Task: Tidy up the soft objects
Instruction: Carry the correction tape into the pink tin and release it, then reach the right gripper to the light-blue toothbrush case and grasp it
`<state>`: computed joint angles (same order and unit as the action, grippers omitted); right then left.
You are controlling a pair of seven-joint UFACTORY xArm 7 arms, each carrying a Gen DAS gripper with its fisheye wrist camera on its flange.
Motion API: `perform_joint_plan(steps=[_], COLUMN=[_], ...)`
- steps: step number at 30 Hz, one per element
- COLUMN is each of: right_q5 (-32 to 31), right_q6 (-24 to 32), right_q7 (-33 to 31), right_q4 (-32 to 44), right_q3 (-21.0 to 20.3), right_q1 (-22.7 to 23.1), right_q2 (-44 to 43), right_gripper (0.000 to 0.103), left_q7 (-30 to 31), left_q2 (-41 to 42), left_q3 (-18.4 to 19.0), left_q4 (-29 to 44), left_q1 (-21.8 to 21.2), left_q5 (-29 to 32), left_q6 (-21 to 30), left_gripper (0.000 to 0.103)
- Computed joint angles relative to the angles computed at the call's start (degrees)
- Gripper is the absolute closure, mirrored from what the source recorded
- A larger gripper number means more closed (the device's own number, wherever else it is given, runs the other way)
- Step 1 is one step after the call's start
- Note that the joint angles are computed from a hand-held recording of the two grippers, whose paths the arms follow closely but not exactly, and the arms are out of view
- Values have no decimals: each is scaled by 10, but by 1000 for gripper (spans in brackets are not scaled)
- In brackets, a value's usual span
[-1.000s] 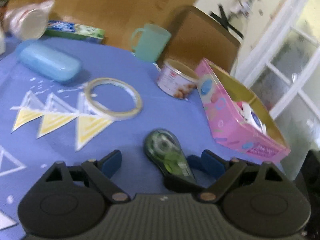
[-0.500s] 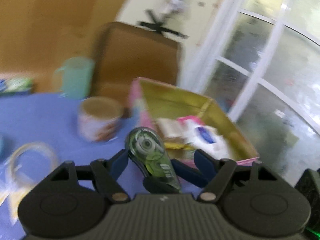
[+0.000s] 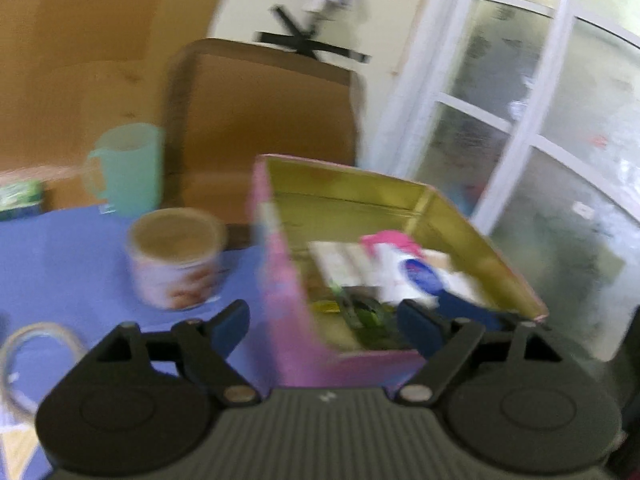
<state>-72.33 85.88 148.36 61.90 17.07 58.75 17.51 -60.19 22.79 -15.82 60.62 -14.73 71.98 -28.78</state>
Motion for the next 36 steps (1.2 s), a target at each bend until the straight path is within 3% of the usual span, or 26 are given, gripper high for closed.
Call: perform_joint_plan(steps=[4, 8, 13, 17, 19, 22, 26, 28, 31, 36], right_q5=[-14, -56, -101, -116, -118, -118, -100, -81, -42, 15], right_q6=[17, -3, -69, -146, -181, -245, -338, -370, -403, -475], right_q7=[4, -27, -92, -145, -171, -212, -286, -332, -401, -501], right_q4=[22, 43, 97, 149, 172, 206, 276, 322, 393, 512], right_q3=[1, -8, -25, -44, -55, -73, -98, -109, -121, -134], right_q1=[14, 16, 9, 2, 1, -8, -29, -38, -51, -78], right_q2=[14, 25, 59, 93, 108, 130, 177, 209, 256, 328], right_gripper=[57, 57, 57, 57, 57, 52, 45, 38, 36, 30], left_q7=[35, 168, 336, 394, 391, 334, 315, 304, 294, 309], left_q2=[-17, -41, -51, -39, -23, -2, 6, 9, 14, 22], left_q3=[23, 72, 146, 164, 155, 105, 78, 72, 70, 82], left_q4=[-47, -123, -182, -195, -192, -191, -191, -189, -188, -210], left_q1=[21, 14, -24, -14, 12, 95, 134, 145, 151, 135], left_q5=[-52, -203, -407, -493, -502, -434, -422, -412, -407, -475], left_q6=[9, -3, -15, -40, -52, -107, -124, -133, -145, -212], left_gripper=[17, 14, 14, 12, 10, 5, 5, 5, 5, 3])
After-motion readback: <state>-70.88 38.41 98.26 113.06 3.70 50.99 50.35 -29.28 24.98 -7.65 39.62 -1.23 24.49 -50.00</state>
